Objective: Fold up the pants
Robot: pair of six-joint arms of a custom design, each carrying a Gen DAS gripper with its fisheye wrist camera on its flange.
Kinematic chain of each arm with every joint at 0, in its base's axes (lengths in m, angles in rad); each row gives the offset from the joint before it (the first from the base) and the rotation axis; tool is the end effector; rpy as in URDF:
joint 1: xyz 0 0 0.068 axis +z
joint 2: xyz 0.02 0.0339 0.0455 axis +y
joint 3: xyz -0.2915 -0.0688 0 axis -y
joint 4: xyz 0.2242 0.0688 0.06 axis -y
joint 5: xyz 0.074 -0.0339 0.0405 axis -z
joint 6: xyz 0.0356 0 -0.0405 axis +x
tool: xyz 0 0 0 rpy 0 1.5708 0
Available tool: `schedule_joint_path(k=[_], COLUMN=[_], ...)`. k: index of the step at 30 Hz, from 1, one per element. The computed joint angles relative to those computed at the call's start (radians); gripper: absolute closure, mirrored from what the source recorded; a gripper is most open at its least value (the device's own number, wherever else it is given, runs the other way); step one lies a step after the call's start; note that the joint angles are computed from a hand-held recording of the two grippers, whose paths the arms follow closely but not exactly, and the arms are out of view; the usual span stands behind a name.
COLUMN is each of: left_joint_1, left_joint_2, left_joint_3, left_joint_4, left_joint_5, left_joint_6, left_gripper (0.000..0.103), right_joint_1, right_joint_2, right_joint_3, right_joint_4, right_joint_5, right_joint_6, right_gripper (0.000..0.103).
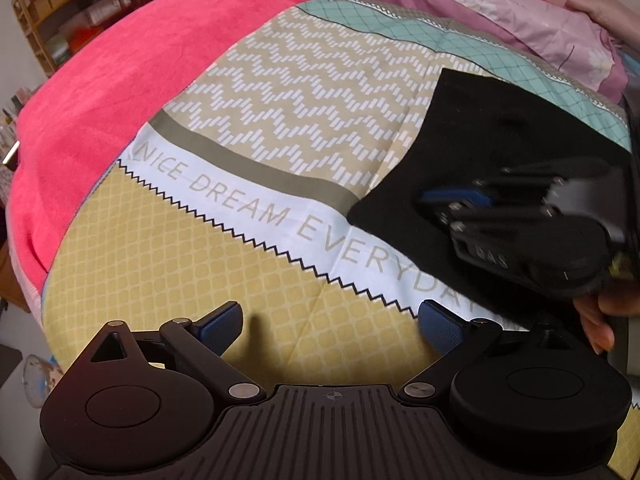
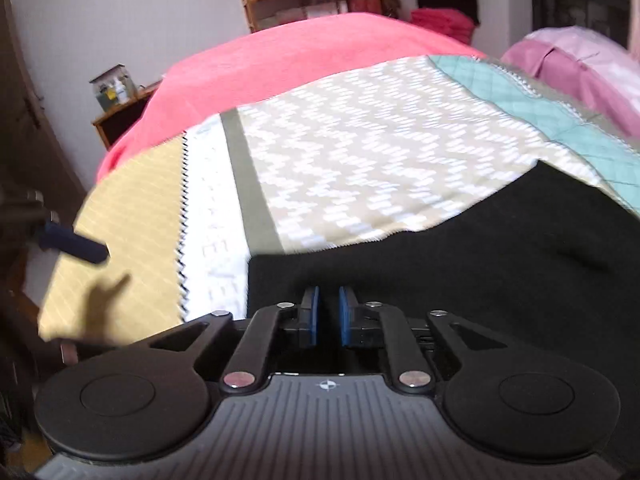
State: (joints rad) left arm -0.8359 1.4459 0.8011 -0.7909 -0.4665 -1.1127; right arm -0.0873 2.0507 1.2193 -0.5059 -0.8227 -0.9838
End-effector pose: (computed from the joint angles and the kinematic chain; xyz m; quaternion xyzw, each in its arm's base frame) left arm 0.1548 -0.1474 0.2111 -0.1494 0.9593 0.0752 0.2277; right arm 0.3736 -0.0065 0.1513 -0.4365 0.8002 0.2870 0.2945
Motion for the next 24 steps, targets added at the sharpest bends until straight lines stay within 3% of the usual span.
schedule_joint_path(k=[2, 3, 4, 5, 9, 13, 14, 17, 19, 23, 24], left_joint_1=[-0.008, -0.012, -0.014, -0.013, -0.014, -0.011, -0.014, -0.016, -0.008, 0.007, 0.006], left_joint_2=[-0.004, -0.009, -0.015, -0.015, 0.029, 0.073, 0.076, 0.073, 0.062, 0.081, 0.095], left_joint_3=[-0.006, -0.009, -0.015, -0.018, -0.005, 0.018, 0.022, 0.028, 0.021, 0.033, 0.046], left_joint_4=[0.01, 0.017, 0.029, 0.046, 0.098, 0.118, 0.119, 0.119, 0.134, 0.16, 0.156], left_joint_5=[0.001, 0.001, 0.001, 0.002, -0.003, 0.009, 0.006, -0.012, -0.011, 0.001, 0.0], left_joint_6=[-0.002, -0.005, -0.004, 0.001, 0.031, 0.05, 0.059, 0.088, 0.103, 0.128, 0.133], left_gripper=[0.0, 0.0, 0.0, 0.0, 0.0, 0.0, 0.0, 0.0, 0.0, 0.0, 0.0], right_joint_1=[-0.035, -0.077, -0.116, -0.136, -0.091, -0.023, -0.012, -0.049, -0.099, -0.042, -0.036], right_joint_2=[0.018, 0.036, 0.035, 0.036, 0.139, 0.141, 0.135, 0.113, 0.083, 0.178, 0.191], right_joint_3=[0.098, 0.153, 0.182, 0.197, 0.288, 0.175, 0.172, 0.249, 0.235, 0.297, 0.281], right_joint_4=[-0.156, -0.227, -0.241, -0.193, -0.045, 0.217, 0.22, 0.048, 0.082, 0.168, 0.241], right_joint_5=[-0.004, -0.042, -0.057, -0.042, 0.114, 0.092, 0.106, 0.093, 0.059, 0.226, 0.192], right_joint_6=[-0.081, -0.113, -0.104, -0.048, 0.142, 0.22, 0.211, 0.126, 0.179, 0.279, 0.331], right_gripper=[0.083, 0.078, 0.066, 0.061, 0.067, 0.061, 0.06, 0.064, 0.063, 0.061, 0.059])
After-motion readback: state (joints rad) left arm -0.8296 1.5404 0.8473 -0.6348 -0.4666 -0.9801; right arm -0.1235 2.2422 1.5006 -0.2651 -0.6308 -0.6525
